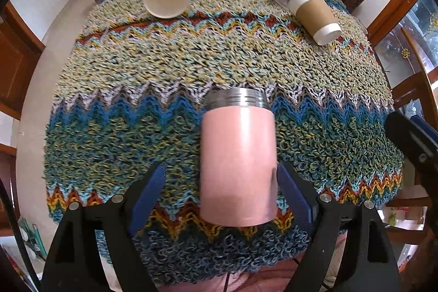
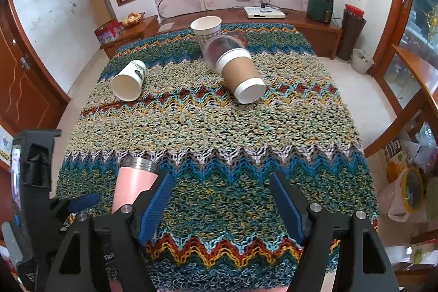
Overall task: Flip cup upright
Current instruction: 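Grasp the pink thermos with the right gripper while the left gripper releases it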
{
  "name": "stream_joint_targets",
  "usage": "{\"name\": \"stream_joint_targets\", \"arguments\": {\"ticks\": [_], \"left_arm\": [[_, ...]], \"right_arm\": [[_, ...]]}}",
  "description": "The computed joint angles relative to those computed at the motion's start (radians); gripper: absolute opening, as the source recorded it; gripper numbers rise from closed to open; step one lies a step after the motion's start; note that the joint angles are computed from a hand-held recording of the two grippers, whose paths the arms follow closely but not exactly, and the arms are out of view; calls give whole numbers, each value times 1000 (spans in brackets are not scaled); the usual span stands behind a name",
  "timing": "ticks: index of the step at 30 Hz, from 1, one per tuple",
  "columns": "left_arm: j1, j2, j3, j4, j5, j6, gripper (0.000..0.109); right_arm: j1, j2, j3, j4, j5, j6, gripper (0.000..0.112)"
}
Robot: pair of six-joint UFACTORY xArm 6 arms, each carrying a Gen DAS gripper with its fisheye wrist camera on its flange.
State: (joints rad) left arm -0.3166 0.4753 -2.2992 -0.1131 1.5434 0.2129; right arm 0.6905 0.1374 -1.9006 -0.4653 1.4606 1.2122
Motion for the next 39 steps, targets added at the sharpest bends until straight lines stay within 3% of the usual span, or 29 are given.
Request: {"name": "stream_joint_targets", "arguments": {"ticks": [10,17,28,39], "left_arm": [[59,-26,24,-1,-23,-24,86],[110,-19,12,-18,-22,-47,86],[126,-2,-2,-25,-26,-43,86],[143,25,-34,-38,-7,-49,86]], "right_arm": [[-59,47,20,179,-154,-67,74],[-127,120,5,414,-269,-167,74],[-196,298,-188,700,-226,-297,75],[-242,569,-560,821,-24,-317,75]]}}
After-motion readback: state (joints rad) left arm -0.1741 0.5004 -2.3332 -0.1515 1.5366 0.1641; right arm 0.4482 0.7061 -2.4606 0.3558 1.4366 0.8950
